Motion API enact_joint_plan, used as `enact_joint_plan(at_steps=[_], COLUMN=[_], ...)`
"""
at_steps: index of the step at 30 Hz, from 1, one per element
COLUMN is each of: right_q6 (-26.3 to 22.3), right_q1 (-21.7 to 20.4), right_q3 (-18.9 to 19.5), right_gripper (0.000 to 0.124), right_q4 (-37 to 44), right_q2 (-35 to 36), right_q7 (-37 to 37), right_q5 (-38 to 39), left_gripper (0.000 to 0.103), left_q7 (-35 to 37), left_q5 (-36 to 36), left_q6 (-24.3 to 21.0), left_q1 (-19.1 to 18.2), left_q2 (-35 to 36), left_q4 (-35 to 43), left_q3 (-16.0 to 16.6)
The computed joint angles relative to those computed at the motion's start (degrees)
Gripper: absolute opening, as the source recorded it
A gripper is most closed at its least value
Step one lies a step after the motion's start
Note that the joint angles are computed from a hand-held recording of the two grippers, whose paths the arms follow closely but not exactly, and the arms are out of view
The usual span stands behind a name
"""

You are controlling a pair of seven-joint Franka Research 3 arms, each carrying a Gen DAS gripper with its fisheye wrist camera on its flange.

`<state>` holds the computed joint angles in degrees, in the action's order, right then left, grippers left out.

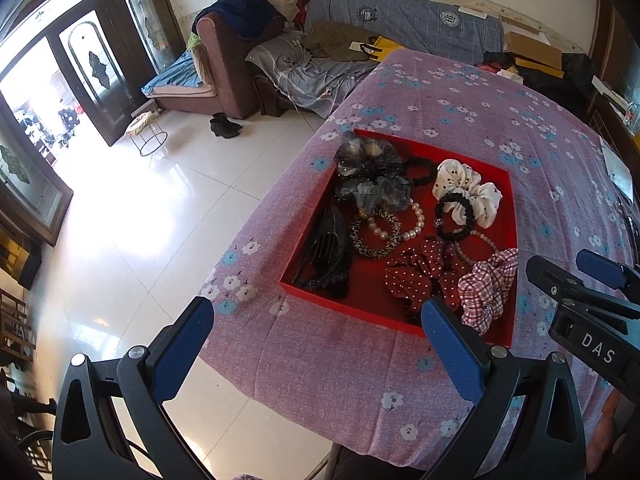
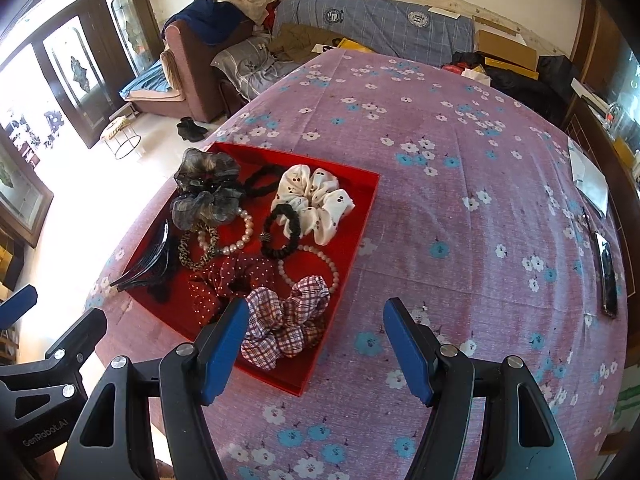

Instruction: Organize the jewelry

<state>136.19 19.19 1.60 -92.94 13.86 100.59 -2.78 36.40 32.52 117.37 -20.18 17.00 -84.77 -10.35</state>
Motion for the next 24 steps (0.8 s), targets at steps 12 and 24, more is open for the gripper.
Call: enact_joint_plan(at_steps=[12, 24], right_q6=[-1.62, 2.03], right_q1=[0.63, -1.75], right_q3=[-0.18, -0.39], right_gripper=[0.074, 0.074], right_q4=[1.33, -4.48], right_q2=[1.10, -2.53], right_q7=[1.02, -1.11], right_q5=[-1.08, 1.97], left_gripper=[0.103, 0.103], left_q7=[1.31, 2.59], left_q5=[-1.88, -1.78], left_q6=[0.41, -3.53], left_q1=[0.77, -1.35], left_q2=[0.68, 5.52], left_q4=[0.21, 7.94], left_q3=[0.06, 0.12])
